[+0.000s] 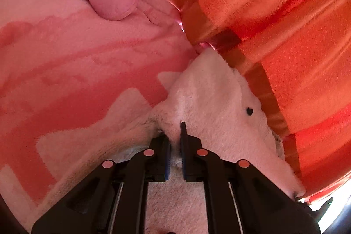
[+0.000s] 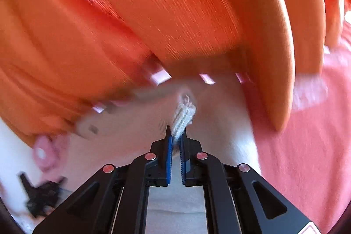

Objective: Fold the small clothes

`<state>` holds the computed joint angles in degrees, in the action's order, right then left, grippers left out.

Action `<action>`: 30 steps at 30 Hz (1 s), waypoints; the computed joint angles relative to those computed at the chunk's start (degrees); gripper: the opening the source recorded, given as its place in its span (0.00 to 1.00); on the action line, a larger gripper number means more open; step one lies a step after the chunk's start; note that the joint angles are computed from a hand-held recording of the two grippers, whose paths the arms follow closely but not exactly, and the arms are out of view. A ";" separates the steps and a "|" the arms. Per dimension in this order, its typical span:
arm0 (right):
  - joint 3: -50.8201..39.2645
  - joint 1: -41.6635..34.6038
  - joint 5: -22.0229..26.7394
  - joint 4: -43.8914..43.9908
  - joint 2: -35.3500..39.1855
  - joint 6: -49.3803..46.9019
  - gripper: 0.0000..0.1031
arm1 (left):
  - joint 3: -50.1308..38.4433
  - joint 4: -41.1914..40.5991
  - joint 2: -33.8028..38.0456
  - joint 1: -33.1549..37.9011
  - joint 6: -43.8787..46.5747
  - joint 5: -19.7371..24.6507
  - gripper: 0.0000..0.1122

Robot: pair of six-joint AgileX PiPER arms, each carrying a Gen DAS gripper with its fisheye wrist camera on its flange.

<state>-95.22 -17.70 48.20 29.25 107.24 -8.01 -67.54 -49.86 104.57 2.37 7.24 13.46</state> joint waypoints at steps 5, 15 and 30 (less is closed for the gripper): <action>0.19 -3.08 5.82 -5.21 -7.55 3.82 0.21 | 2.48 20.80 -6.77 -0.21 -18.50 5.48 0.44; 38.78 -24.20 16.08 -1.65 -46.06 -7.43 0.65 | 24.86 76.24 -40.85 -15.98 -52.63 25.43 0.76; 42.14 -16.96 17.08 -12.47 -46.91 -2.72 0.65 | 33.89 80.38 -48.95 -16.72 -56.45 29.44 0.76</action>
<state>-53.08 -34.67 65.28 16.78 60.33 -10.73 -33.65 30.53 55.62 -14.35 -49.22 42.90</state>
